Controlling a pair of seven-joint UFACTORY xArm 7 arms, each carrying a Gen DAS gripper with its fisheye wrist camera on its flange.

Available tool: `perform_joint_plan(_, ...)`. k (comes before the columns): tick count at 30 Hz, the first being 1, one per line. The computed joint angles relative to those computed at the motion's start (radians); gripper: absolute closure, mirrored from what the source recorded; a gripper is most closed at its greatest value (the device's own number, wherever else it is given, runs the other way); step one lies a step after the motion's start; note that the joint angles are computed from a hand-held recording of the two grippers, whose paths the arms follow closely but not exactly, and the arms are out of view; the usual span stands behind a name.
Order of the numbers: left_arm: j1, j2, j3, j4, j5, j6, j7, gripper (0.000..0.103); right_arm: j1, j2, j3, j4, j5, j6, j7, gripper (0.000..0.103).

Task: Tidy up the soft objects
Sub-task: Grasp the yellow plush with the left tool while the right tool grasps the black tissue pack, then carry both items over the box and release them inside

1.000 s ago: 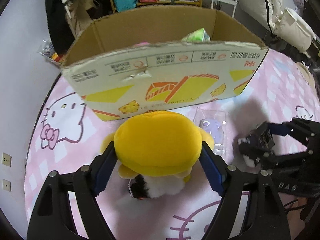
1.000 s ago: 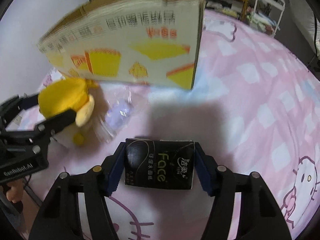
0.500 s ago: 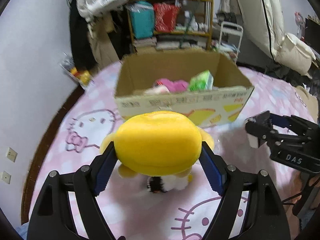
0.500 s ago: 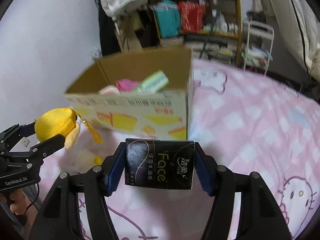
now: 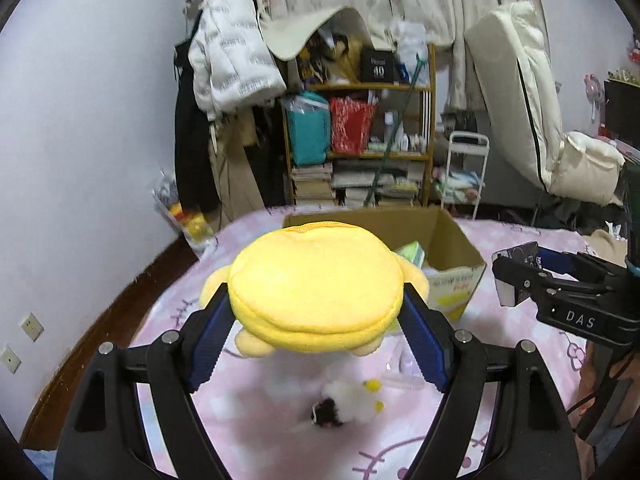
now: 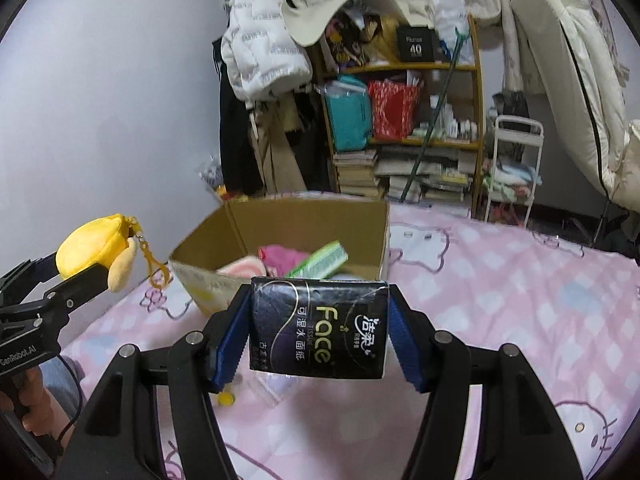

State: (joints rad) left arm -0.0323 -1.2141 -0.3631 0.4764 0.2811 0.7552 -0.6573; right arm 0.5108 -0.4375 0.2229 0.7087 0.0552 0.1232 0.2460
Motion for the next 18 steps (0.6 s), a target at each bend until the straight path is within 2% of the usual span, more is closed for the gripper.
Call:
perform_joint_plan(10,0.03,-0.028,-0.031,0.014,0.037,-0.04,-0.005,0.024,-0.023,0.02,0.005,0.035,-0.025,-0.08,0.007,0.035)
perform_joint_plan(18,0.096,0.003,-0.038,0.034,0.072,-0.131,-0.01,0.024,-0.056,0.058,0.023,0.097,-0.058,-0.104,0.012,0.035)
